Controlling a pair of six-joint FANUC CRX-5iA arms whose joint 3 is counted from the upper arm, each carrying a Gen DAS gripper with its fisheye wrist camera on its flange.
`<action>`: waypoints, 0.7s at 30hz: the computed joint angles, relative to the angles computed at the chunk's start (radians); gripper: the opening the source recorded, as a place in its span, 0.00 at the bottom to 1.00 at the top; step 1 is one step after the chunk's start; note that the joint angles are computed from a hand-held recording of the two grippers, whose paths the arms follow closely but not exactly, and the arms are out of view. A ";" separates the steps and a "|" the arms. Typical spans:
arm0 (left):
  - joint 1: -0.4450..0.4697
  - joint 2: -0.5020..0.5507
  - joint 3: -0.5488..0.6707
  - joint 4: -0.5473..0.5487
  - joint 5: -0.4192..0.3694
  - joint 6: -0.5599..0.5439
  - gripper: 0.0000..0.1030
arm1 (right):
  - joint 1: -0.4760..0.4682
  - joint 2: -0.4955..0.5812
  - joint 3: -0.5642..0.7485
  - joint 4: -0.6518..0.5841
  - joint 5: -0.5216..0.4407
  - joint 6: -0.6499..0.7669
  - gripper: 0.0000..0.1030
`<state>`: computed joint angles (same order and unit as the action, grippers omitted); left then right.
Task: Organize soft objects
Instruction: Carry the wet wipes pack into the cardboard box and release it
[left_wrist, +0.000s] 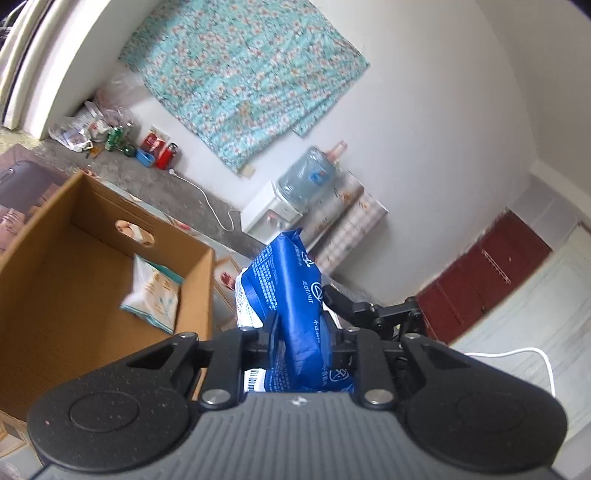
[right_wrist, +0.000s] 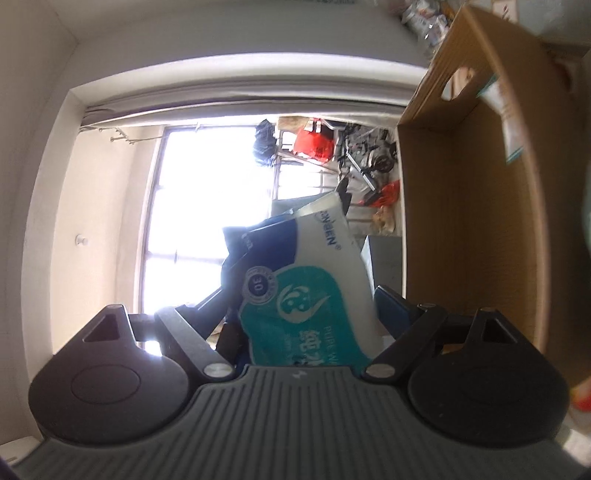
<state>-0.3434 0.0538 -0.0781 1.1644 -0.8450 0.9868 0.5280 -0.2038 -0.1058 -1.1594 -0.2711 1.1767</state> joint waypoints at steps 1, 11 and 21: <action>0.006 0.000 -0.001 -0.004 0.008 0.000 0.22 | 0.025 0.018 0.014 0.078 0.015 -0.061 0.85; 0.076 0.145 0.145 -0.139 -0.008 0.092 0.23 | 0.082 0.220 0.155 0.687 -0.075 -0.565 0.80; 0.068 0.420 0.629 -0.687 -0.020 0.471 0.49 | 0.024 0.553 0.421 0.985 -0.213 -0.772 0.77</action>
<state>-0.2751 0.4733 0.5512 0.4777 -0.8649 1.4581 0.5515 0.3495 0.3154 -0.1743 -0.4844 0.4047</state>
